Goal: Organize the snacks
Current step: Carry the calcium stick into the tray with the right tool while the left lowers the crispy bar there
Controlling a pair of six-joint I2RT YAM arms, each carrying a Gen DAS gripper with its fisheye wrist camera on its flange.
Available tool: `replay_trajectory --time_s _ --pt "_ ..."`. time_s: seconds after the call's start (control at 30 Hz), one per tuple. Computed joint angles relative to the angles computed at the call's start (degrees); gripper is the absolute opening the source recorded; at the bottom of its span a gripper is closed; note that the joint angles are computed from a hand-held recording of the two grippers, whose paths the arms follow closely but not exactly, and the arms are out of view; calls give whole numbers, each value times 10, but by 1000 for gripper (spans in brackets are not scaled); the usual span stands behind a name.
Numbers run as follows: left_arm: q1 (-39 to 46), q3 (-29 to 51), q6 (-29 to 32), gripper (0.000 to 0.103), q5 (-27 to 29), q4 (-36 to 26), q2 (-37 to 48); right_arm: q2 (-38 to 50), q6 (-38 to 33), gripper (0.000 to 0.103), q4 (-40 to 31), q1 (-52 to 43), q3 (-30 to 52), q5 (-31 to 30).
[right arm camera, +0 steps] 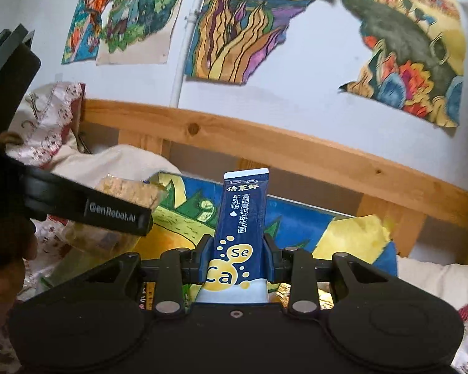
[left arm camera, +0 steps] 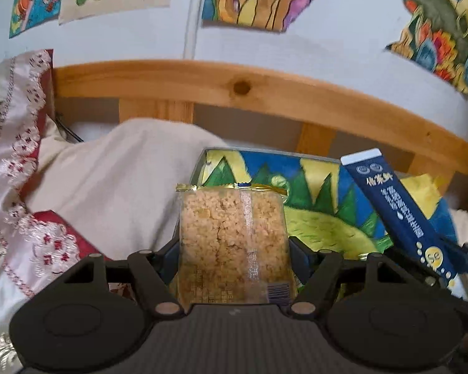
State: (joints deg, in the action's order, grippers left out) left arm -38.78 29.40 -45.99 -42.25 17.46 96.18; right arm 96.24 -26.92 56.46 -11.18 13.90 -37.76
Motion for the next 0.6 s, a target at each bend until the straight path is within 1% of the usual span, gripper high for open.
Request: replay_trajectory --time_s 0.13,0.33,0.6 --pt "17 -7 7 74 15 35 32 58 -3 35 36 22 16 23" --pt "25 -24 5 74 26 69 53 108 2 35 53 38 29 47" --pt "28 -25 8 74 42 75 60 130 -1 35 30 51 42 80"
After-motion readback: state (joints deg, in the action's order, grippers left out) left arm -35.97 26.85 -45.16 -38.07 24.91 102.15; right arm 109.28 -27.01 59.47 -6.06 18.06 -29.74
